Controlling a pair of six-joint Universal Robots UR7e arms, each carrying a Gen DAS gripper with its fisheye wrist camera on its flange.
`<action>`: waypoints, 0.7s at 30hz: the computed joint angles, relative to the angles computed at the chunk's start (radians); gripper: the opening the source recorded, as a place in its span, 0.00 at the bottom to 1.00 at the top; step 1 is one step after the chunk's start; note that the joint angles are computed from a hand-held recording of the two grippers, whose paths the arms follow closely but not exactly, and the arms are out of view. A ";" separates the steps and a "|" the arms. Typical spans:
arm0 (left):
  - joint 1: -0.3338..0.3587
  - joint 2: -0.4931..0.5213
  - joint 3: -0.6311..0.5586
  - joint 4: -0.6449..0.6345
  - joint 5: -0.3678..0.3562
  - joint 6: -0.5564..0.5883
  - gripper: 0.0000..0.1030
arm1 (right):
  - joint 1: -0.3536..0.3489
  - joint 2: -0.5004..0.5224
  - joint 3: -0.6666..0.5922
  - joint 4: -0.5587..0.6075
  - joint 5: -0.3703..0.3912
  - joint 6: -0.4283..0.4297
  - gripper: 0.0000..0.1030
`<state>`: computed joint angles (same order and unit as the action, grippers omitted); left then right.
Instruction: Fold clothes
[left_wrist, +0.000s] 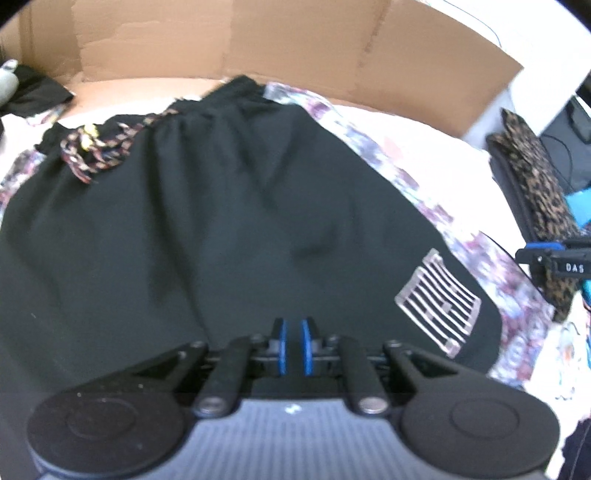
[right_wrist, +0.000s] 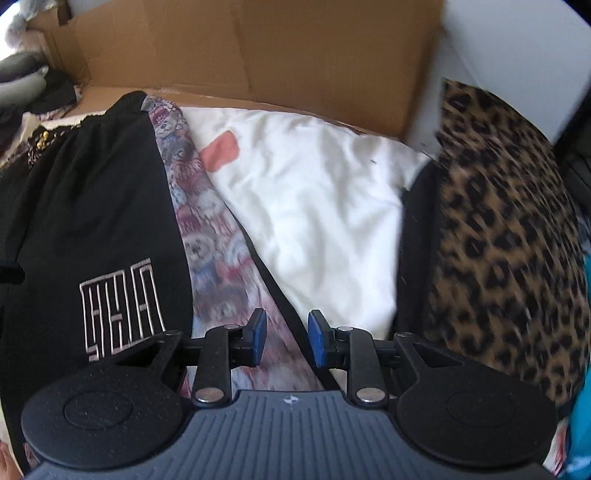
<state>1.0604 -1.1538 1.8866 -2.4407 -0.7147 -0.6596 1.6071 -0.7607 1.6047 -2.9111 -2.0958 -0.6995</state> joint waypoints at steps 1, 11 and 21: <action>-0.005 0.008 0.001 -0.011 -0.016 0.002 0.09 | -0.007 -0.009 0.021 -0.028 0.009 0.000 0.30; -0.038 0.077 0.063 -0.211 -0.132 0.102 0.09 | -0.036 -0.027 0.147 -0.246 0.193 0.044 0.31; -0.051 0.024 0.139 -0.122 -0.250 0.045 0.09 | -0.076 0.035 0.116 -0.239 0.085 -0.023 0.28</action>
